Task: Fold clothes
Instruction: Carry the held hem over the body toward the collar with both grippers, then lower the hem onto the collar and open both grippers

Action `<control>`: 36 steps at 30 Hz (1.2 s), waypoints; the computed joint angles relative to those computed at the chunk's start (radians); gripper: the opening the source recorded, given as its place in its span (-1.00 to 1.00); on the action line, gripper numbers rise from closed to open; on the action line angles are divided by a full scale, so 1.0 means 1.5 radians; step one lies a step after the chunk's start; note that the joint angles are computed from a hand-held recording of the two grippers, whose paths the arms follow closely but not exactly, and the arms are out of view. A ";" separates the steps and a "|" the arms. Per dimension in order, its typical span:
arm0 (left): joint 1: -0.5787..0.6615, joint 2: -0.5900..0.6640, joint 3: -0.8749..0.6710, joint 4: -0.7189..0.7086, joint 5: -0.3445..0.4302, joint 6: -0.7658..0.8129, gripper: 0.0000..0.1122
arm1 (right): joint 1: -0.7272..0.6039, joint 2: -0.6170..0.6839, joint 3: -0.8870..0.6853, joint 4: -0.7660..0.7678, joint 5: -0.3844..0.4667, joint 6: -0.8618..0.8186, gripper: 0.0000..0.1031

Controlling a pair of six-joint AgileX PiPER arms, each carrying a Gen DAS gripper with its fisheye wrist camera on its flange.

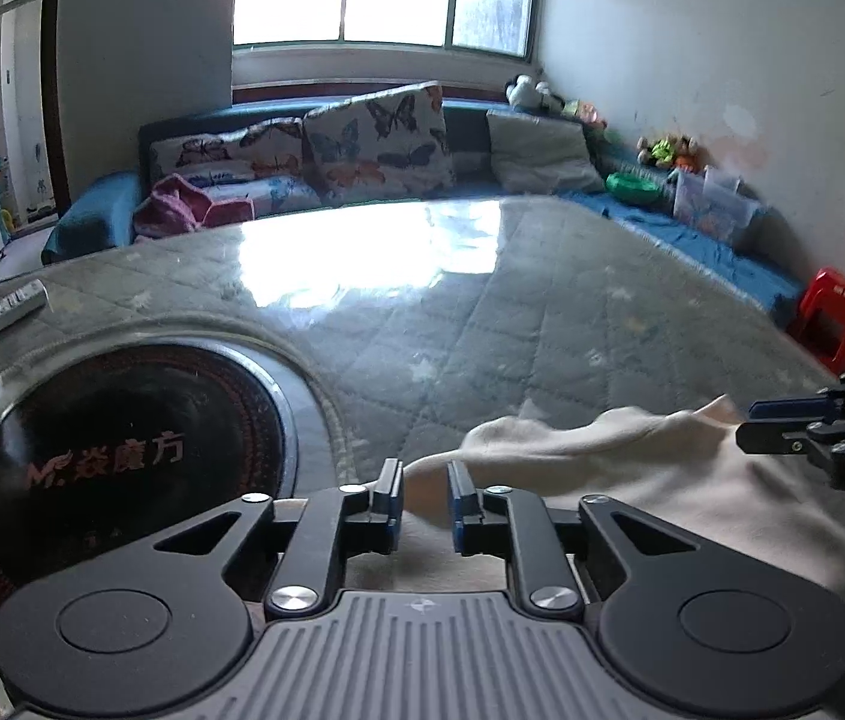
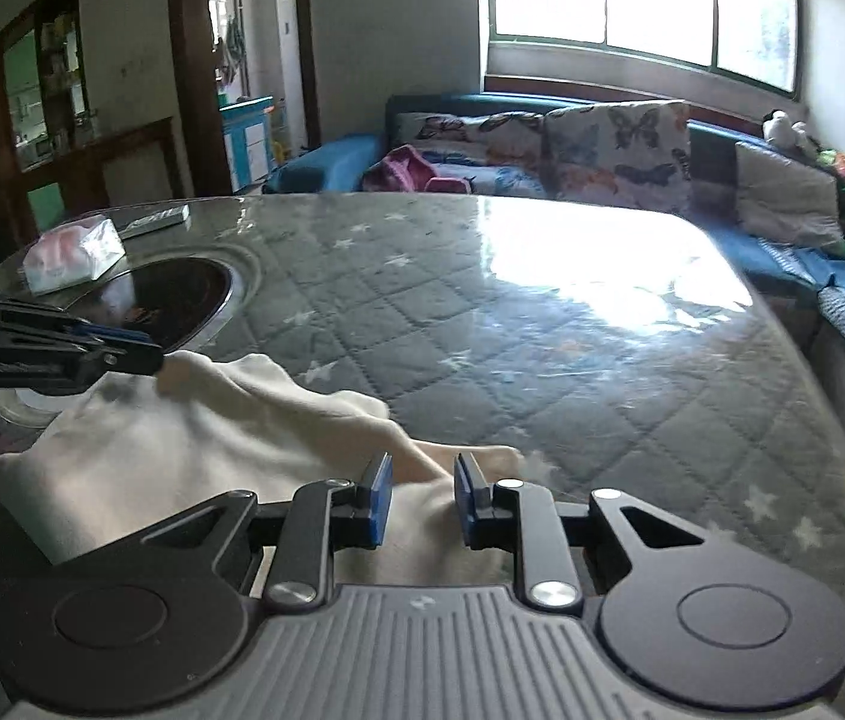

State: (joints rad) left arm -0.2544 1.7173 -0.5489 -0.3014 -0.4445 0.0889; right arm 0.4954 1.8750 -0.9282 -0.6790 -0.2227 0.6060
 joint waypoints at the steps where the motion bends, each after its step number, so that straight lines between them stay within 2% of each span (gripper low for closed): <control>1: -0.010 -0.011 0.010 -0.005 -0.007 0.002 -0.59 | -0.002 -0.011 0.014 0.026 -0.002 -0.026 -0.58; 5: -0.073 -0.039 0.049 -0.022 -0.040 0.013 -0.58 | -0.006 -0.056 0.060 0.001 -0.007 -0.009 -0.58; 8: -0.122 -0.034 0.062 -0.043 -0.062 0.025 -0.58 | 0.011 -0.085 0.101 0.045 -0.024 -0.074 -0.58; 11: -0.155 -0.013 0.067 -0.046 -0.077 0.018 -0.58 | 0.027 -0.097 0.128 0.049 -0.040 -0.084 -0.58; 16: -0.177 0.023 0.066 -0.072 -0.087 0.033 -0.58 | 0.039 -0.082 0.151 0.160 -0.040 -0.203 -0.59; 23: -0.189 0.033 0.073 -0.092 -0.103 0.035 -0.53 | -0.001 -0.089 0.129 0.092 -0.043 -0.116 -0.59; 26: -0.191 0.036 0.076 -0.094 -0.108 0.036 -0.51 | -0.005 -0.060 0.089 0.074 -0.046 -0.109 -0.59; 30: -0.190 0.034 0.078 -0.094 -0.106 0.033 -0.51 | -0.006 0.005 0.022 0.013 -0.027 -0.048 -0.59; 33: -0.193 0.033 0.084 -0.093 -0.112 0.032 -0.50 | -0.019 0.033 -0.008 -0.055 -0.028 0.044 -0.60; 36: -0.189 0.035 0.083 -0.085 -0.112 0.023 -0.49 | -0.009 0.019 -0.012 0.025 -0.004 -0.029 -0.59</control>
State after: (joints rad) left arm -0.5382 1.7697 -0.4249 -0.4291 -0.6132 0.1230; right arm 0.4818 1.9038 -0.9457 -0.6422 -0.2281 0.5623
